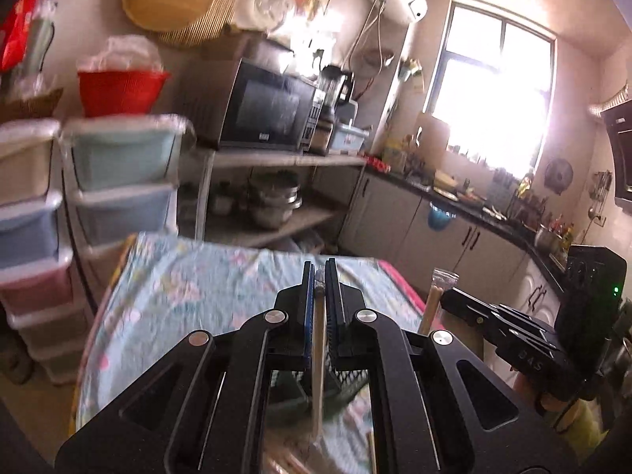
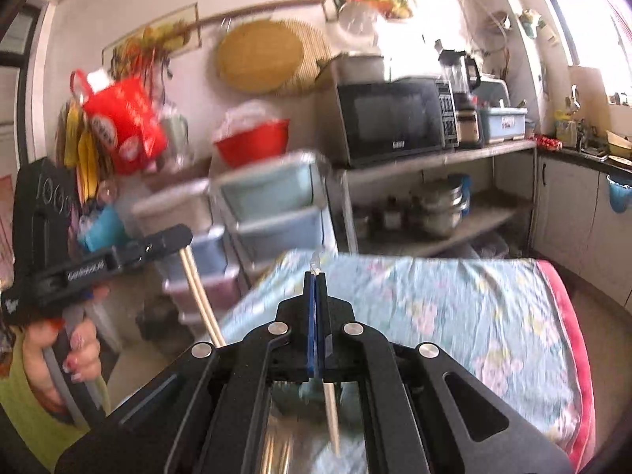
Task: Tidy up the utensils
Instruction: 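Lift the left gripper's chopstick into the green caddy while the right gripper lowers its own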
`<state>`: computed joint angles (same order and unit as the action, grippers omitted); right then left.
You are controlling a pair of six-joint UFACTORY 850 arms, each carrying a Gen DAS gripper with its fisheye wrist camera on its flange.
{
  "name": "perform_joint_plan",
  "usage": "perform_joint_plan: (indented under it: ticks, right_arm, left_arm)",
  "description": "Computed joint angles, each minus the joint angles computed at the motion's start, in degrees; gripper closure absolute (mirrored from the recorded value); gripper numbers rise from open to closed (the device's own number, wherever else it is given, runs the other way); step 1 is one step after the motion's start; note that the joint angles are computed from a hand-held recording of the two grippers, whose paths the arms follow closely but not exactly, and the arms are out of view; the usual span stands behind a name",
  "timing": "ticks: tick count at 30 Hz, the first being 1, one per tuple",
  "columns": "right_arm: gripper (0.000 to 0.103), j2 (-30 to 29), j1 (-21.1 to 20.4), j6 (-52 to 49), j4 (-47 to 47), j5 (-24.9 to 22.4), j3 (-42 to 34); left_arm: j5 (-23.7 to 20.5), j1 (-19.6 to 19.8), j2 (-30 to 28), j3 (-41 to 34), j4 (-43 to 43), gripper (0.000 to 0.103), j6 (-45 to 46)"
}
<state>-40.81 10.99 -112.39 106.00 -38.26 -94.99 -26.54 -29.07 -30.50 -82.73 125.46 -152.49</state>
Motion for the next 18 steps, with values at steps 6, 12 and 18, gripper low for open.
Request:
perform_joint_plan:
  ticks: [6,12,18]
  right_arm:
    - [0.102,-3.5,0.7,-4.4,7.5,1.1,-5.8]
    - [0.102,-7.2,1.3,-6.2,10.6,1.9,-9.9]
    - [0.102,-10.0,1.8,-7.4,12.8,4.0,-12.6]
  left_arm:
    - [-3.0,-0.1,-2.5,-4.6,-5.0,0.1,7.0]
    - [-6.7,0.0,-6.3,-7.3,-8.8,0.1,12.4]
    - [-7.1,0.6,-8.9,-8.0,-10.5,0.1,13.9]
